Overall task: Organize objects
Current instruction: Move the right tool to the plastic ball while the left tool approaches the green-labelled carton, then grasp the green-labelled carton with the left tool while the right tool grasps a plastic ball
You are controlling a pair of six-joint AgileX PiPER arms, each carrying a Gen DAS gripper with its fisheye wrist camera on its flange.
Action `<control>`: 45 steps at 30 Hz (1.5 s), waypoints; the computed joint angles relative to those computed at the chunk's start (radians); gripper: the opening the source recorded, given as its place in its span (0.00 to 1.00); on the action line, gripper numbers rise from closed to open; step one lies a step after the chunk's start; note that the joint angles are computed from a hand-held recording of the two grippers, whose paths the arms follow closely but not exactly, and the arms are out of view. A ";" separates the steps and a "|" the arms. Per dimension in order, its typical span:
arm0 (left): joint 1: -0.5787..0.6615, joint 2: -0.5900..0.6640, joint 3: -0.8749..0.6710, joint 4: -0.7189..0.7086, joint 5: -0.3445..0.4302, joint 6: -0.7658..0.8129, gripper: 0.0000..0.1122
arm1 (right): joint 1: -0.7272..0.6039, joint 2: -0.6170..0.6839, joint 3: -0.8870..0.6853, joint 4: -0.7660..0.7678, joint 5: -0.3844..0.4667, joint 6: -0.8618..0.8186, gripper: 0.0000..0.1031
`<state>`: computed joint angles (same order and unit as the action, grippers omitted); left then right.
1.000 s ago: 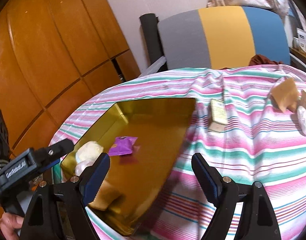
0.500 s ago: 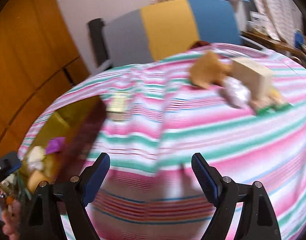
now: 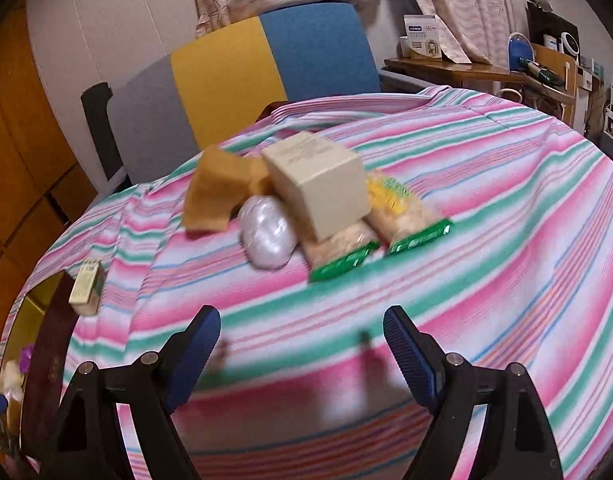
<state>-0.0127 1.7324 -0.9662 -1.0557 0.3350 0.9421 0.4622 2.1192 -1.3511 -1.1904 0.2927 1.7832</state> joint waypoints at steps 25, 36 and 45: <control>-0.085 0.122 -0.134 0.353 -0.019 -0.403 0.91 | -0.047 0.411 -0.725 0.782 0.201 -1.040 0.38; -0.171 0.349 -0.510 1.019 0.002 -1.053 0.91 | -0.016 0.276 -0.448 0.512 0.045 -0.723 0.37; -0.207 0.615 -0.929 1.404 0.209 -1.349 0.86 | -0.008 0.259 -0.403 0.315 0.028 -0.505 0.37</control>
